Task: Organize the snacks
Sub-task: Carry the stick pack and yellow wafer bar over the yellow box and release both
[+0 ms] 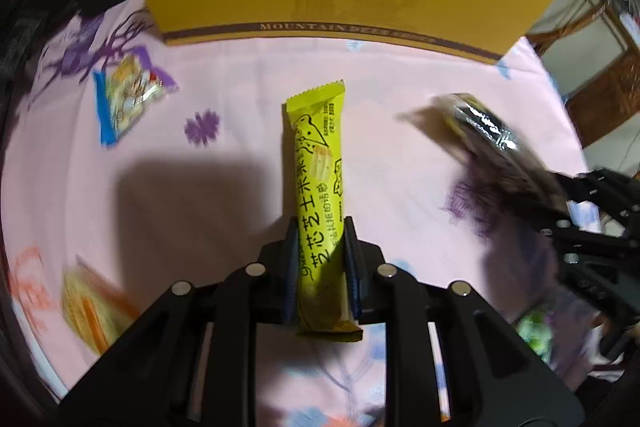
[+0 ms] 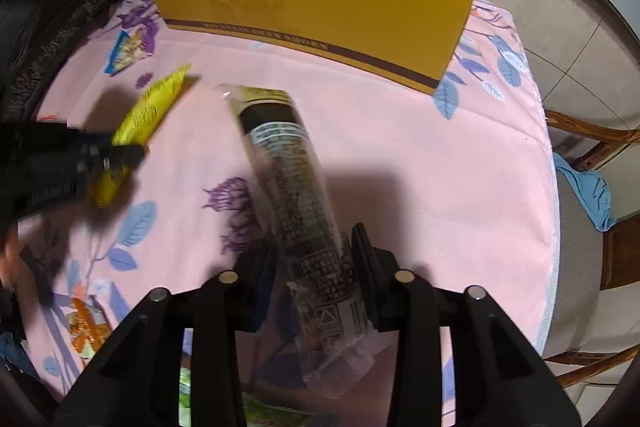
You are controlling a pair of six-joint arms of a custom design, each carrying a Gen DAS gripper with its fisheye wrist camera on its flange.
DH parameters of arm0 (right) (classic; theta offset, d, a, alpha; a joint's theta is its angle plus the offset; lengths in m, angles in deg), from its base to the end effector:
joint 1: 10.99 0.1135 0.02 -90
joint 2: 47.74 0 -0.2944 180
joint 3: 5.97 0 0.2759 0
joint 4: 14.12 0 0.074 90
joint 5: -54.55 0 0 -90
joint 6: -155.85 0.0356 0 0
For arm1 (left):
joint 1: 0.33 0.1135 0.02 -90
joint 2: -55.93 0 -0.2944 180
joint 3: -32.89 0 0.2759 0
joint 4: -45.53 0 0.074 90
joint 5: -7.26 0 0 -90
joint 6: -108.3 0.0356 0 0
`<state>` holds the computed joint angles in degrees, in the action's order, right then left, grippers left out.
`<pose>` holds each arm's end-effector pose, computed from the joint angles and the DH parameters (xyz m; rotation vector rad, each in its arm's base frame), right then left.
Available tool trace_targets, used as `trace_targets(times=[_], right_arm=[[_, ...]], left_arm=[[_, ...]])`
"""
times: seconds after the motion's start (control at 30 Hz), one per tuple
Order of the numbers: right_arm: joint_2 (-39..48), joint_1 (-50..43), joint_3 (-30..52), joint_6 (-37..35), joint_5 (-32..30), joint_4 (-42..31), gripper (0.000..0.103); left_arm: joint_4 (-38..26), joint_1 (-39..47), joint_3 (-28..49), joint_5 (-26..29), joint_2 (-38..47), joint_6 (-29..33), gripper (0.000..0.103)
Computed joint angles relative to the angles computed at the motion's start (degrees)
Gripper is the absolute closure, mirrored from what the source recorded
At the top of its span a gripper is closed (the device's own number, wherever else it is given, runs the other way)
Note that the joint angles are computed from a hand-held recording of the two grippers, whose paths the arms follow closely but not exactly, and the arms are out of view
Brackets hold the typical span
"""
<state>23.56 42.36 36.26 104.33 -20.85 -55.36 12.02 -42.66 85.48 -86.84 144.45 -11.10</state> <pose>0.1286 0.1577 0.1562 -0.2920 2.7053 0.0967 0.2045 -0.1828 0.1434 0.2974 2.7856 -0.2164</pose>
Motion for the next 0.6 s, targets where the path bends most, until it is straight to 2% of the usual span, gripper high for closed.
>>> trace_targets(times=[0.13, 0.27, 0.33, 0.4, 0.6], right_arm=[[0.96, 3.76, 1.61, 0.94, 1.15, -0.01, 0.072], [2.08, 5.1, 3.21, 1.13, 1.13, -0.35, 0.074], [1.79, 5.64, 3.37, 1.64, 1.33, -0.52, 0.074], [0.22, 6.04, 3.41, 2.14, 2.11, -1.05, 0.075], [-6.27, 8.9, 5.35, 4.06, 5.85, -5.8, 0.075]], left_arm=[[0.02, -2.16, -2.57, 0.74, -7.76, -6.14, 0.083], [-2.32, -3.41, -2.48, -0.9, -12.76, -7.63, 0.083], [-4.37, -3.38, -2.02, -1.43, -15.03, -8.25, 0.083], [-7.9, -7.15, -0.86, -3.91, -17.15, -12.64, 0.083], [-15.13, -7.38, 1.46, -5.5, -20.13, -15.71, 0.083]])
